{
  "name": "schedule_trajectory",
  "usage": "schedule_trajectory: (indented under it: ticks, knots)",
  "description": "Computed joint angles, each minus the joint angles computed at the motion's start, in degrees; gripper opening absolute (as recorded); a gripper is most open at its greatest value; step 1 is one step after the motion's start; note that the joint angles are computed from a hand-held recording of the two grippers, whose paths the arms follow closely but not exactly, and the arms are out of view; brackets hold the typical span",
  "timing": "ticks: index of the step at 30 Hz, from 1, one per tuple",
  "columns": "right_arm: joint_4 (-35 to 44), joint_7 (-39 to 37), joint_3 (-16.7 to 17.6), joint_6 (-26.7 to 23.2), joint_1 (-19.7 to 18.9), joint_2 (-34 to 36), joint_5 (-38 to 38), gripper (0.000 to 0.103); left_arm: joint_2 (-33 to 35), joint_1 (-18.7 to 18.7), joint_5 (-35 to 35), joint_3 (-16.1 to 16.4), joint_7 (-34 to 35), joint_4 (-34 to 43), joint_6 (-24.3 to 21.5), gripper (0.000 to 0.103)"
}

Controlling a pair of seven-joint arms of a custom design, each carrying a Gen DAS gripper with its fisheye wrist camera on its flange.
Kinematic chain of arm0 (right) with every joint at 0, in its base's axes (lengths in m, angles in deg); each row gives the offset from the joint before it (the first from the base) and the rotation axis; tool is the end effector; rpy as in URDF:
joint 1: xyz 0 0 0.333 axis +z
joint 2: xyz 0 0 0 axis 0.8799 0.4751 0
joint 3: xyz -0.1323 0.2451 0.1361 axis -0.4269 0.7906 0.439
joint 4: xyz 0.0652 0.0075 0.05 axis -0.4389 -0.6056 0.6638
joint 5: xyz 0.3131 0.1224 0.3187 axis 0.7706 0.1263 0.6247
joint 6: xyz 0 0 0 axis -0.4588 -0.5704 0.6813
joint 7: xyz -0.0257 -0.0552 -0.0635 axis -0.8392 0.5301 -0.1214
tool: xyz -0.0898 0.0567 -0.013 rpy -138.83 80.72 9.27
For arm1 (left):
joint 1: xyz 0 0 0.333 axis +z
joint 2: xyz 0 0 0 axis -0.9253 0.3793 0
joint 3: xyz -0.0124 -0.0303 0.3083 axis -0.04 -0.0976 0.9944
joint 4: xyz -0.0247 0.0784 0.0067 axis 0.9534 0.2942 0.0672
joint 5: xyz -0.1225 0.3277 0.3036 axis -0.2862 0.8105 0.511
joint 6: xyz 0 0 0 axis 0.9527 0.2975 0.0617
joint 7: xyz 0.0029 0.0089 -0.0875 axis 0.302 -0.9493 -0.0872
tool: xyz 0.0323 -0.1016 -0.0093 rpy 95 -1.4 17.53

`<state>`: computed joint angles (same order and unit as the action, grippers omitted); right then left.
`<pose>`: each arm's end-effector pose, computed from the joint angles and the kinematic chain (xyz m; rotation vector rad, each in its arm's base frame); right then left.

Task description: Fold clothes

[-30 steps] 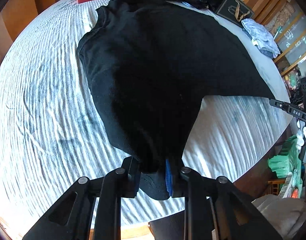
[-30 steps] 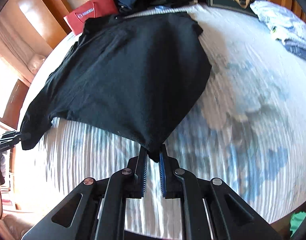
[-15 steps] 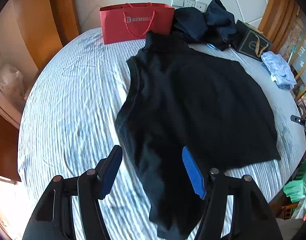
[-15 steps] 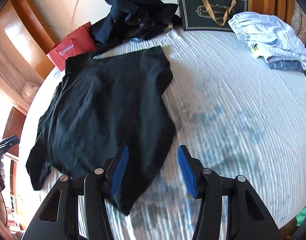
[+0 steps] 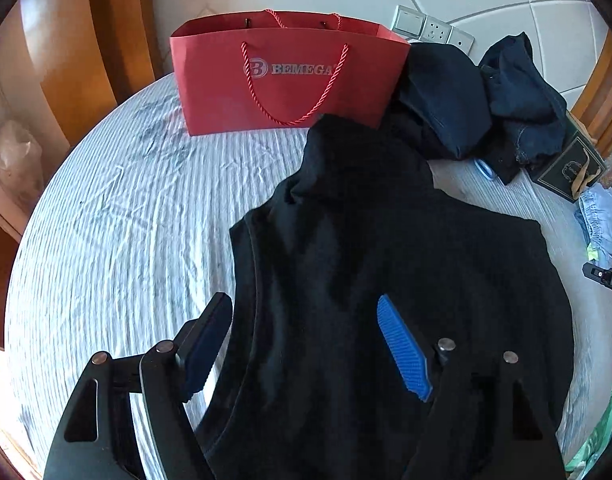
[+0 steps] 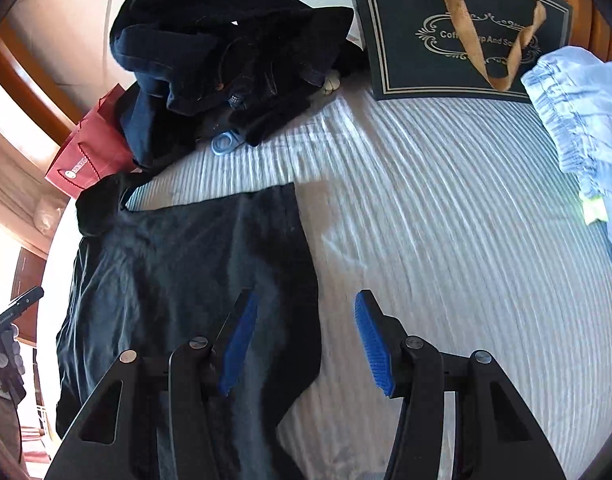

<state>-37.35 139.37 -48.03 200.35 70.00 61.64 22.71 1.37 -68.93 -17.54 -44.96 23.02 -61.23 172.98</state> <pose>0.6219 0.0780 0.4187 -1.7198 1.9508 -0.1913 0.6146 -0.0667 0.4324 -1.7188 2.2515 -0.6520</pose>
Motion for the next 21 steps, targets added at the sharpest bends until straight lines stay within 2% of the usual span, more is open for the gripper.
schedule_trajectory:
  ticks: [4,11,17,19,21]
  knots:
    - [6.2,-0.6,0.3,-1.1,-0.2,5.9,0.6,0.058,9.2,-0.2,3.8,-1.1,-2.0,10.2,-0.6,0.076]
    - [11.8,0.8,1.5,-0.5,-1.1,12.3,-1.2,0.059,25.1,-0.1,6.7,-3.3,-3.2,27.7,-1.4,0.078]
    - [17.0,3.7,1.6,-0.3,-0.6,17.8,-5.9,0.072,33.8,-0.6,9.8,-4.2,-4.7,37.0,-3.3,0.080]
    - [19.0,5.6,1.1,-1.1,0.2,19.7,-9.1,0.083,35.4,-0.4,9.8,-4.9,-3.9,38.6,-4.3,0.080]
    - [20.1,8.6,-0.1,-1.3,1.9,20.9,-14.5,0.087,36.6,-0.2,9.7,-5.5,-2.8,39.7,-5.1,0.075]
